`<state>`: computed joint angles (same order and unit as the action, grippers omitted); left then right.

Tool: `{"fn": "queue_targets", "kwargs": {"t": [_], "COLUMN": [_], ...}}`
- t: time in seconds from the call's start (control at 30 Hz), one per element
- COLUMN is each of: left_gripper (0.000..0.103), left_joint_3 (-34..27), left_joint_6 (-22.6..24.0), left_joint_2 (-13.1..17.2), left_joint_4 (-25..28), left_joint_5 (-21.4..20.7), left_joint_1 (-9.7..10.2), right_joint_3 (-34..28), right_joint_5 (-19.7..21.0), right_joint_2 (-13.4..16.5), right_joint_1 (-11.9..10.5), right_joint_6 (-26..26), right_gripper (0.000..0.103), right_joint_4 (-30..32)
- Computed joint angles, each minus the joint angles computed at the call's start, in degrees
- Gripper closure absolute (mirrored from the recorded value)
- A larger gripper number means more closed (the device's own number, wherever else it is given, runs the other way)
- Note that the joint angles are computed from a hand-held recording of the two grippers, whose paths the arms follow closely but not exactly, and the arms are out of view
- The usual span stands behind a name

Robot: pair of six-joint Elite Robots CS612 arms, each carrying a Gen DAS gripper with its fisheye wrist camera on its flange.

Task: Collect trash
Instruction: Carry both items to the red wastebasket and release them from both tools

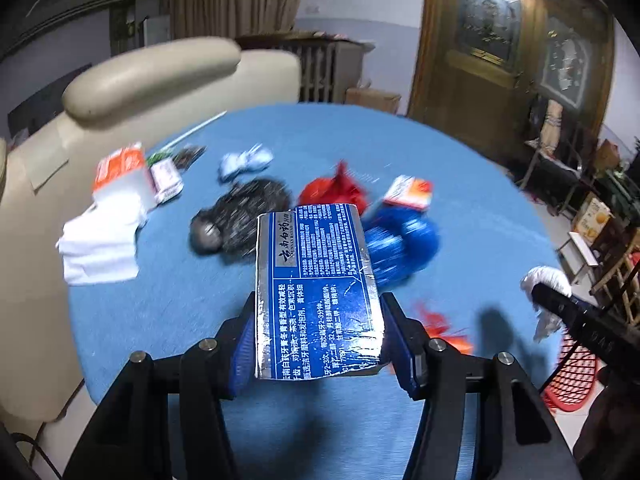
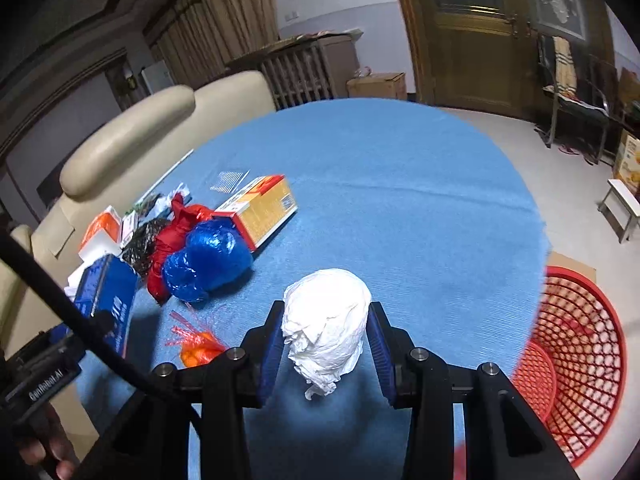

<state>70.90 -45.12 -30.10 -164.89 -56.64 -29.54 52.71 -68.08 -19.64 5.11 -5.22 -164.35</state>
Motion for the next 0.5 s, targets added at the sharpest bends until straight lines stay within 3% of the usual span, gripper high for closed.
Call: {"fn": "queue_targets", "kwargs": {"t": [0.3,0.5], "left_gripper": [0.044,0.044], "left_joint_3": [-5.3,-10.7], "left_joint_6": [11.3,17.0], "left_joint_2": [2.1,4.6], "left_joint_4": [-4.4,-5.2], "left_joint_5": [-4.0,-9.1], "left_joint_1": [-1.73,-2.53], "right_joint_3": [8.1,10.4], "right_joint_5": [-3.5,-7.6], "right_joint_2": [-3.6,-4.3], "right_joint_1": [-3.2,-5.4], "right_joint_6": [5.7,8.8], "right_gripper": [0.060,0.060], "right_joint_4": [-7.9,-8.7]}}
